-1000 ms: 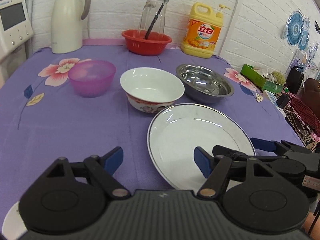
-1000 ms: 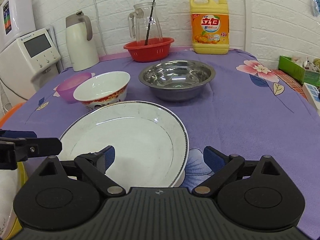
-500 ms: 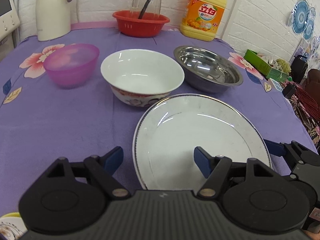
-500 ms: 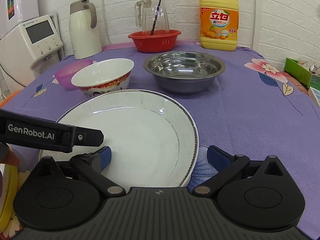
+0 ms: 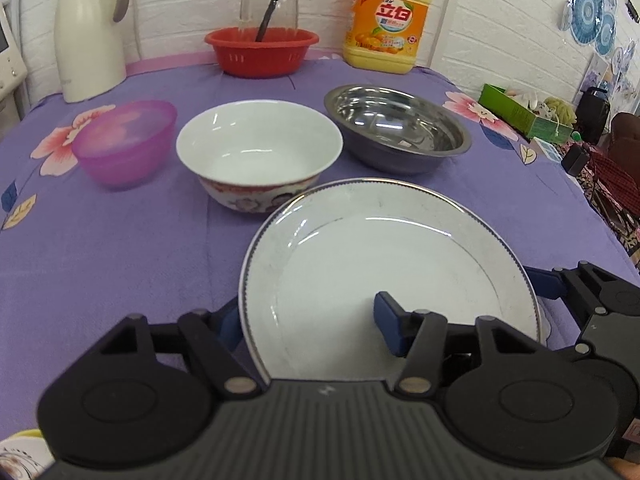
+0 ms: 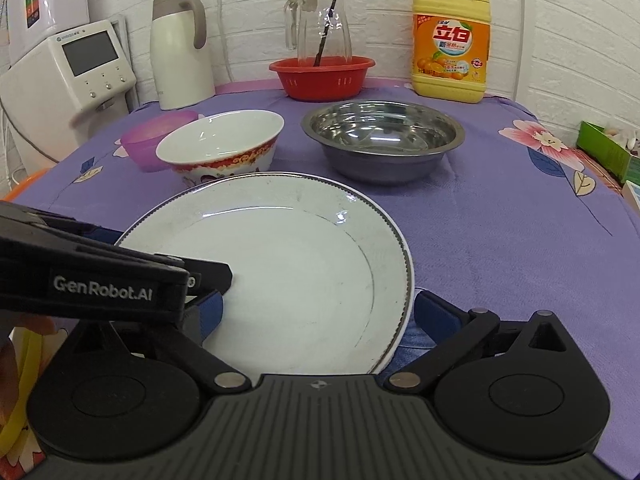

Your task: Organize plates and bowls

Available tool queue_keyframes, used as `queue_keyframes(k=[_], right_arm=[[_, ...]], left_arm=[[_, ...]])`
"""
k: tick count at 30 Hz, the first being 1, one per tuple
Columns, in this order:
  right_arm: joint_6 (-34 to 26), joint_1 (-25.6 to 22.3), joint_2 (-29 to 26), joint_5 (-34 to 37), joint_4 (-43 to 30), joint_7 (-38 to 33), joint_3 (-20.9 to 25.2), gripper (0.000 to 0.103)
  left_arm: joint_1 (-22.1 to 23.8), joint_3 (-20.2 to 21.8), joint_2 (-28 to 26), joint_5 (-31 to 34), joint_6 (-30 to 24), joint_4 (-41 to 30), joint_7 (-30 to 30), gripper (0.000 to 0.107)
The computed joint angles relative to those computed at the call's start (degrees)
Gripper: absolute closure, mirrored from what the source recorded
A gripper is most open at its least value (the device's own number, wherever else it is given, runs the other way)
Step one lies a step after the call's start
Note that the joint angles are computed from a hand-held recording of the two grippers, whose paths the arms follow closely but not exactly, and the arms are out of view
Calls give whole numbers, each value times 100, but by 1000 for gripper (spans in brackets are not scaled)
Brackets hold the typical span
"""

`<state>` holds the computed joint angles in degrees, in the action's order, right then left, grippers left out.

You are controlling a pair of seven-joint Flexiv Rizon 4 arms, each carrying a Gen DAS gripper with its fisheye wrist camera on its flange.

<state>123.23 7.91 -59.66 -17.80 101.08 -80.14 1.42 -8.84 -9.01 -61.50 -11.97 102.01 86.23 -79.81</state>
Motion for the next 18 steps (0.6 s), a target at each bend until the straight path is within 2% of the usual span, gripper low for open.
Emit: queue_keyframes(k=[4,7,10,15,18], right_arm=[[-28,-34,58,-114,70,-7,75,0],[-38,130,138,128,164,5,-20,0],[160,190,256,350,380,17,-29,0],[635,708,486,1069,792,-303,-348,0],[921,843,616,1308,999,-486,-350,0]], left_arm=[[42,-24,55,-23,-25,69,-48,59],[82,-78,132,-19,54,231,-129,59],[448,-533,211,207,288,513,-164,59],[622,-687,438,604,955,1034,-331,60],[744,-706,651,842,1374,1435,-533,60]])
